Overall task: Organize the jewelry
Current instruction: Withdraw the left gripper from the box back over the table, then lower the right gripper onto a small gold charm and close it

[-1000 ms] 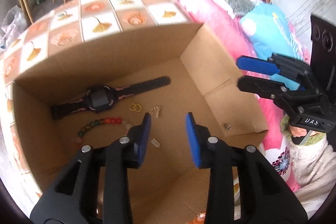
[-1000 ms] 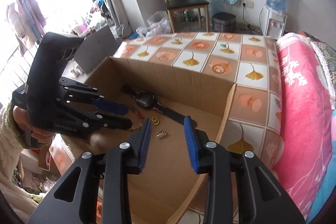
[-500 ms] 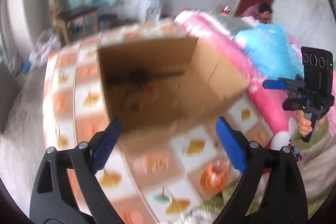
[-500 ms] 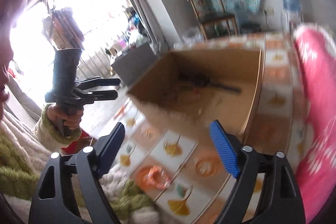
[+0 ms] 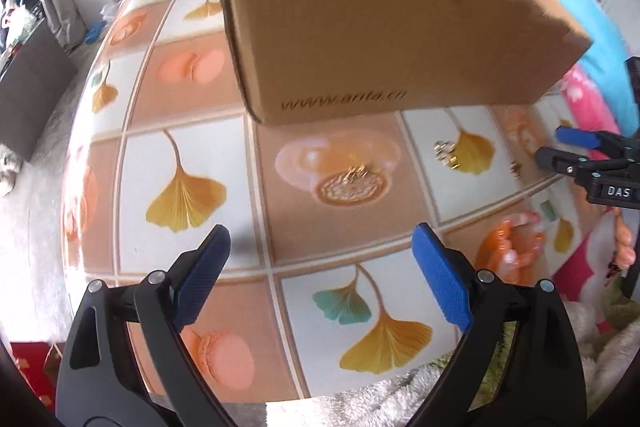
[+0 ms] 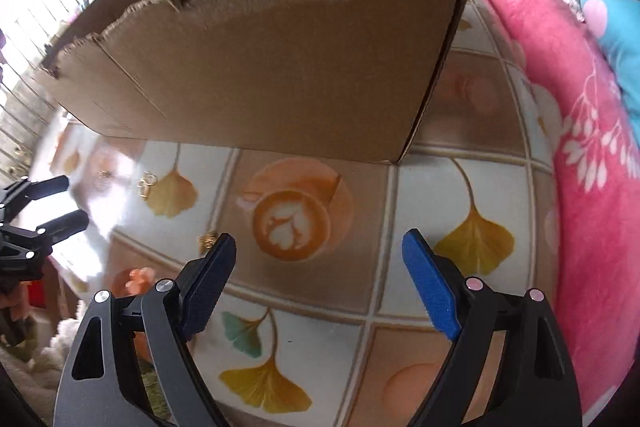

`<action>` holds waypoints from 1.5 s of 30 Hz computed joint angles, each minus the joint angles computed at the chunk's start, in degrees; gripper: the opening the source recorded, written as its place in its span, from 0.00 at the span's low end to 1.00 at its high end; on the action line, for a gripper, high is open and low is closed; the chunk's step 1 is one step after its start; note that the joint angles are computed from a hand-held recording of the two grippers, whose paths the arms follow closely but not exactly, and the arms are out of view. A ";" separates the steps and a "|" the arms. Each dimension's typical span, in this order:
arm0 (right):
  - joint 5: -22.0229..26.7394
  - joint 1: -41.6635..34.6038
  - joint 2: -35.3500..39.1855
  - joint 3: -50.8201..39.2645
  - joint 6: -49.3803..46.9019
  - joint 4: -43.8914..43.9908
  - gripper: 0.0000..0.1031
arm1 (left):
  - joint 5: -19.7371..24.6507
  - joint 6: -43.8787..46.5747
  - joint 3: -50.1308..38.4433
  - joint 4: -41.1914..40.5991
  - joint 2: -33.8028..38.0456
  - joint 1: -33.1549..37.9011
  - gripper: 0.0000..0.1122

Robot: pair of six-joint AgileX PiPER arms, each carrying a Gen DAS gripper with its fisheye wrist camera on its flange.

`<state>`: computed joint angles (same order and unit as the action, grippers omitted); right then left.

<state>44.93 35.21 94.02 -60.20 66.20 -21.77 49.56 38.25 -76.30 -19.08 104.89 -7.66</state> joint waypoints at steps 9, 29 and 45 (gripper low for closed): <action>4.42 2.01 3.48 -3.43 1.11 -2.48 0.93 | -7.40 -0.18 5.76 2.74 -2.54 -1.09 0.84; 0.17 4.35 1.31 3.23 8.00 -9.23 0.94 | -11.37 3.50 10.72 -0.61 -5.53 -0.27 0.85; -8.60 6.56 3.59 -3.04 -6.00 -1.90 0.38 | -10.87 4.26 10.27 -0.83 -5.19 0.18 0.85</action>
